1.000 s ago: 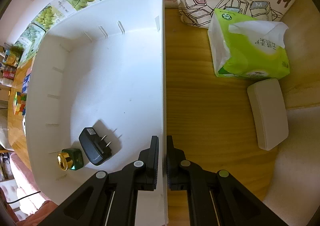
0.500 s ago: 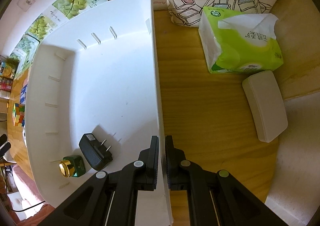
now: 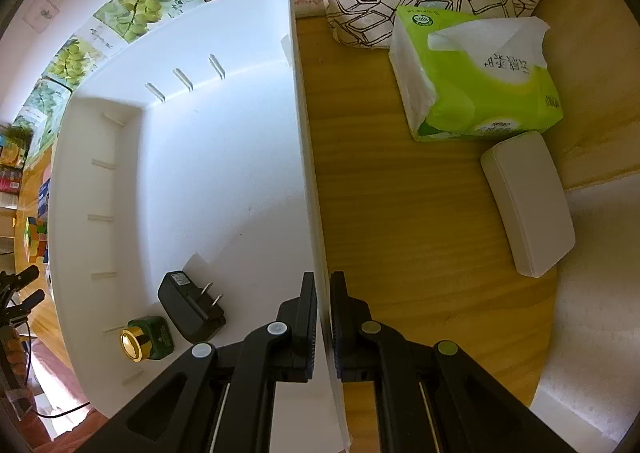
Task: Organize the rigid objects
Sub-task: 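Lower left tool around white lens toy and close fingers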
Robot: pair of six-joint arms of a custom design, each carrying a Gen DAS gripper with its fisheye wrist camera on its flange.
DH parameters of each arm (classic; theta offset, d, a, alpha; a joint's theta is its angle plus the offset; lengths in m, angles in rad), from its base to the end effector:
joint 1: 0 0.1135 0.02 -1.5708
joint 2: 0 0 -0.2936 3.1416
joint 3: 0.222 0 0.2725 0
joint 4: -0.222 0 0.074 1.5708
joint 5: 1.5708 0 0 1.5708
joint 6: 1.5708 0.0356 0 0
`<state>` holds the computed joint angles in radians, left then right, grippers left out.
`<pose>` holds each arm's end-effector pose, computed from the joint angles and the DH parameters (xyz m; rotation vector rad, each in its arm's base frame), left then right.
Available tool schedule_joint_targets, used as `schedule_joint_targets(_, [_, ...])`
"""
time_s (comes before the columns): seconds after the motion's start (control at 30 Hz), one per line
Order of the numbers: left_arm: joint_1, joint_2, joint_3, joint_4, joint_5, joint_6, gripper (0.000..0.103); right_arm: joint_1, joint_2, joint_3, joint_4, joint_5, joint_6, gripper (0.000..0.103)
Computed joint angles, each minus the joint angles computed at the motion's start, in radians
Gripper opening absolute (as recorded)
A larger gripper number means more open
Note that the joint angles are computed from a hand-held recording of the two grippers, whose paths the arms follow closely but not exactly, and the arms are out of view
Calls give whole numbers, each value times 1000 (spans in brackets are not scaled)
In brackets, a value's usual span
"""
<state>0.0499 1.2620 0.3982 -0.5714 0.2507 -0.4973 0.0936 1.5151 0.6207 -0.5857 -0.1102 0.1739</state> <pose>0.1640 -0.0007 0.1226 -0.7955 2.9310 -0.4189 0.2254 0.0251 0.1280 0.1152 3.0587 0.1858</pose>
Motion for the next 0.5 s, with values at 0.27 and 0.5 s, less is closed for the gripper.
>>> schedule_joint_targets(0.27, [20, 107, -3, 80, 2, -18, 89, 4, 26, 15, 0, 0, 10, 7])
schedule_joint_targets(0.5, [0, 161, 5, 110, -16, -46, 92, 5, 45, 22, 7, -2, 8, 7])
